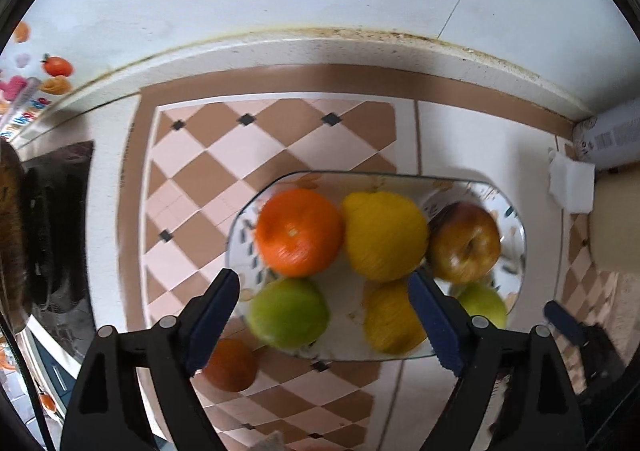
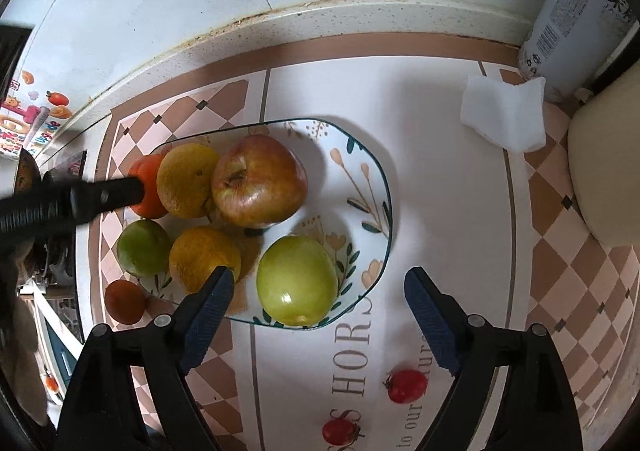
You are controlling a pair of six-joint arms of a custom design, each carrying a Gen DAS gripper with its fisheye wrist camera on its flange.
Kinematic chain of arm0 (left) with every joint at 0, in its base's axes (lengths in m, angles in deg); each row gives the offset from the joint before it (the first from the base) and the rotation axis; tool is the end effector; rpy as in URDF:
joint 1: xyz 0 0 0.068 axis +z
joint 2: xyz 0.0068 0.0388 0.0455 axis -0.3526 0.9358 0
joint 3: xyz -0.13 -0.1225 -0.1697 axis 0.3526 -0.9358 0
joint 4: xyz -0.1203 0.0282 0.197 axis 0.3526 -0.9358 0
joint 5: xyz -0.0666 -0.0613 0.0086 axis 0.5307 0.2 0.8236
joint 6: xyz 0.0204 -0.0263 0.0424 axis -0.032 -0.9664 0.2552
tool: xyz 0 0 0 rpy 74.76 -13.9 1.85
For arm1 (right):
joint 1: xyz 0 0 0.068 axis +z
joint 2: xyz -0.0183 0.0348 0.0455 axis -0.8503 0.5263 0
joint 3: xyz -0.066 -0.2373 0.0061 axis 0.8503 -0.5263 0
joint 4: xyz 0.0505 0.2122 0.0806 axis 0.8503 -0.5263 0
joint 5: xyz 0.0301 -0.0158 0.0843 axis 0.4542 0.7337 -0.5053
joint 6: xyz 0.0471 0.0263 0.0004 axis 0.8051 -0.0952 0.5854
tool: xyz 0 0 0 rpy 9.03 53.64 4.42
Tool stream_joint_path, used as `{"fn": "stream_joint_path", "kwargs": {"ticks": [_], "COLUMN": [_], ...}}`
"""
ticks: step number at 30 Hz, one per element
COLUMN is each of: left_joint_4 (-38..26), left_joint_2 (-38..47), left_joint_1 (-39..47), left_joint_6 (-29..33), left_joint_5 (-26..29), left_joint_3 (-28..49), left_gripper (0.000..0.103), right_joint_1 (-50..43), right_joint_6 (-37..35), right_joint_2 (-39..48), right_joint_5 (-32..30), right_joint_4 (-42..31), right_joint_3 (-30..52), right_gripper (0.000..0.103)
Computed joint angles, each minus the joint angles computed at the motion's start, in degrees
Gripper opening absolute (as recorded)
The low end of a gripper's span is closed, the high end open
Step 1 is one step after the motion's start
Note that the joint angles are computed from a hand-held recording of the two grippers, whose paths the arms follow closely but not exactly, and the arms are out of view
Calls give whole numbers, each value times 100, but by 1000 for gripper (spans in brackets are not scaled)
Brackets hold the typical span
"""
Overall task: Organize fruits
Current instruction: 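Place the green apple on the plate with the right tool while the left places the yellow citrus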
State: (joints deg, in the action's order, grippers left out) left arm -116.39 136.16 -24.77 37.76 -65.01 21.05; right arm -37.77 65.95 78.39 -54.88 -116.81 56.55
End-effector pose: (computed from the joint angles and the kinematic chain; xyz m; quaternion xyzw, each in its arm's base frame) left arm 0.2503 -0.0170 0.2501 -0.0192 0.9991 0.0121 0.0357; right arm 0.2058 0.0818 0.2369 -0.0010 0.9932 0.0956 0.0660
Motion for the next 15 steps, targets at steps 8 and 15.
{"fn": "stream_joint_path", "kwargs": {"ticks": [8,15], "left_joint_4": [142,-389], "left_joint_2": [-1286,-2479], "left_joint_1": [105,472], "left_joint_6": [97,458], "left_joint_5": [-329,-54], "left_joint_3": [-927,-1058], "left_gripper": [86,86], "right_joint_1": [479,1289], "right_joint_6": [386,1148], "right_joint_2": [-455,-1277], "right_joint_5": [311,850], "right_joint_4": [-326,-1078], "right_joint_3": [100,367], "right_gripper": [89,89]}}
